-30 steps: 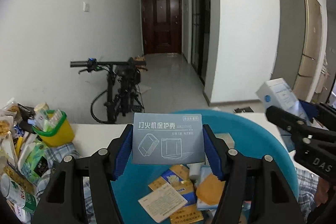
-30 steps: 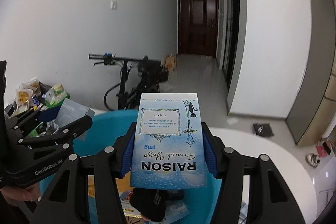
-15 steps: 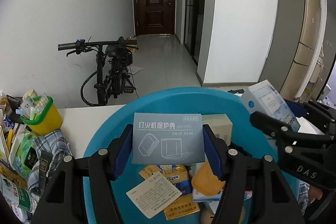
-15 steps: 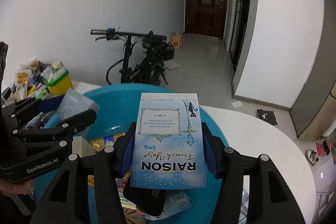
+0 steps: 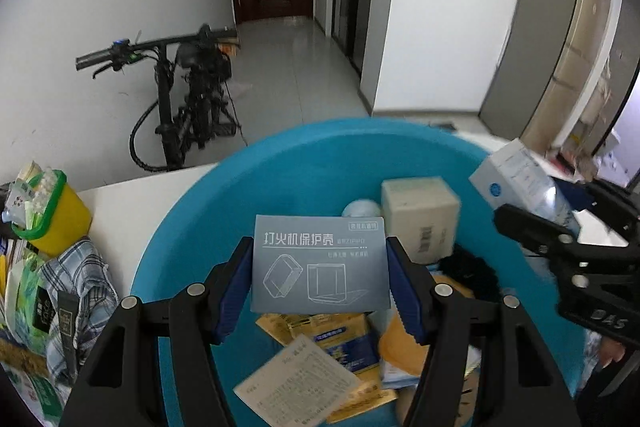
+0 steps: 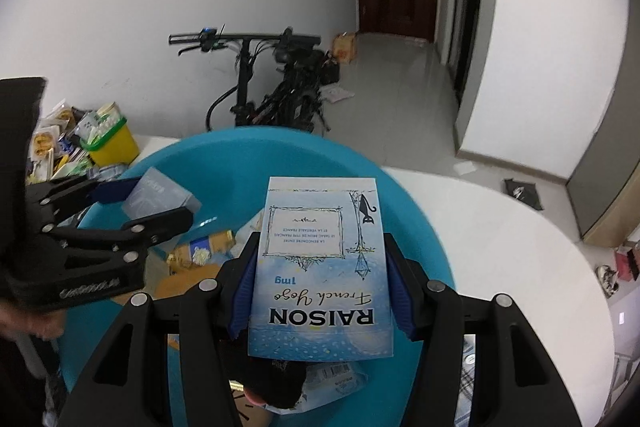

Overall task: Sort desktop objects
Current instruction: 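Lower the grey box and RAISON box down into the basin among the boxes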

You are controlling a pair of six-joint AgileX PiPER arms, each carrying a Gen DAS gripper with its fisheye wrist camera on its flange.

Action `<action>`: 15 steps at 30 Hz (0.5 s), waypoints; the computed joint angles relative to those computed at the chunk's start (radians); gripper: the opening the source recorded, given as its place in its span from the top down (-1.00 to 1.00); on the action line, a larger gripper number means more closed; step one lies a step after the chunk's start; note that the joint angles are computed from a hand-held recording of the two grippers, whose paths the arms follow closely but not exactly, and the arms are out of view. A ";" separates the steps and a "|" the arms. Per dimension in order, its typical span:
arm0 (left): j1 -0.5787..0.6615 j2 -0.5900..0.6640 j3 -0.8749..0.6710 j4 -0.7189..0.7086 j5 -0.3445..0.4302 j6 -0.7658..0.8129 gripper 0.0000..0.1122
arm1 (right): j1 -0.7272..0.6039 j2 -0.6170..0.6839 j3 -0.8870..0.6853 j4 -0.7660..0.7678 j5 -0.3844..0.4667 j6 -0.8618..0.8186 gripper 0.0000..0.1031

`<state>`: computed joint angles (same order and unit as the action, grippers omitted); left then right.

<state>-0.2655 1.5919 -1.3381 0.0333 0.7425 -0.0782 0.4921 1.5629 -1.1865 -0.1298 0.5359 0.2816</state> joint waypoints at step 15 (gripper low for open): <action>0.008 0.256 -0.241 -0.005 0.202 0.039 -0.18 | -0.054 0.123 -0.111 0.131 0.152 -0.215 -0.07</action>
